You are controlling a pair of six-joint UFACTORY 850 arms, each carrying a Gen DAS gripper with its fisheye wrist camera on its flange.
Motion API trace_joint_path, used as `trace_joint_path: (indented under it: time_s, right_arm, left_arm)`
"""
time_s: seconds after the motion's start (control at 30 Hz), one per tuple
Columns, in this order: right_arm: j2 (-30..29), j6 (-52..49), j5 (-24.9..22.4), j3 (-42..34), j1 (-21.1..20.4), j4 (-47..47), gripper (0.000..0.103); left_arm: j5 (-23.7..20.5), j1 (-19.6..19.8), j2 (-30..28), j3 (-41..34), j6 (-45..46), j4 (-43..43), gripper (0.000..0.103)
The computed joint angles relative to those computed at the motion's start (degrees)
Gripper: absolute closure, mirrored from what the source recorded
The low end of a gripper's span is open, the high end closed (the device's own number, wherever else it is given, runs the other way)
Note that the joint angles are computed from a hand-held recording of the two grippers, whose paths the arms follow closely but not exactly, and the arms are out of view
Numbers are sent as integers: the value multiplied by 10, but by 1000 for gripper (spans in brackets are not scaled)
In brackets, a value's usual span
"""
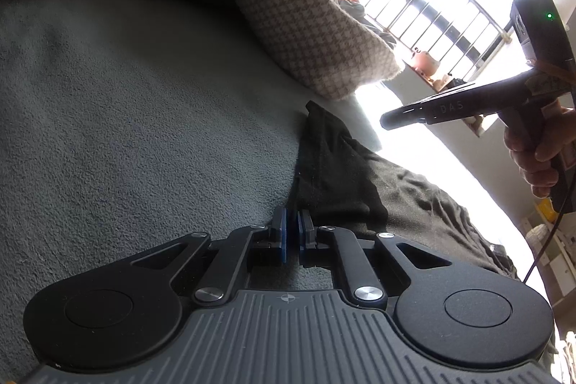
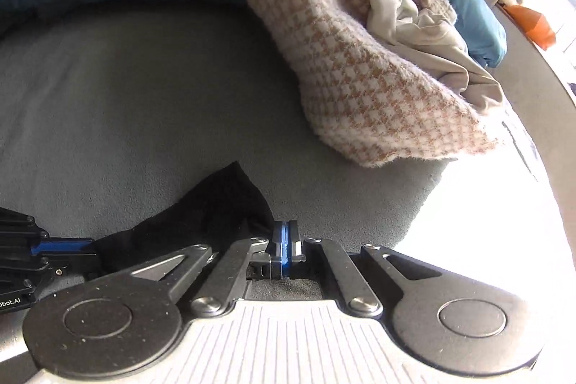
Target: Fold clothes
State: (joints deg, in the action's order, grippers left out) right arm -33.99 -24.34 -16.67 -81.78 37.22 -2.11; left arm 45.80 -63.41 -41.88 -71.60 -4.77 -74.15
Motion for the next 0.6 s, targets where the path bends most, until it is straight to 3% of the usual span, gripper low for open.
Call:
trace_joint_path:
  time_s: [0.13,0.2,0.23,0.3,0.4,0.5,0.53,0.6]
  right_arm:
    - [-21,51,-35,-33,-1,32,99]
    - [-39,65,-61,-62,2,71,80]
    - [-47,77,-68,-76,5,79,64]
    - [-64,107,-75,-102,14,83,55]
    - [-99,175,-113,-156,28,62,55]
    - [-129,266,-149,-192,50,-37,57]
    - [-136,293,-159,-197,56,-71,64]
    - [-129,319,-144,-181,57,-91,94]
  left_arm:
    - [2,0,-1,1,-6,5,95]
    - [5,0,-3,2,-13,11,95]
    - [6,1,-3,3,-17,14,95]
    - [9,1,-3,5,-28,23,95]
    - [12,2,-4,8,-37,31,95]
    - [15,2,-5,9,-40,35,95]
    - [16,2,-5,9,-42,37,95]
    - [18,3,-4,12,-49,44,95]
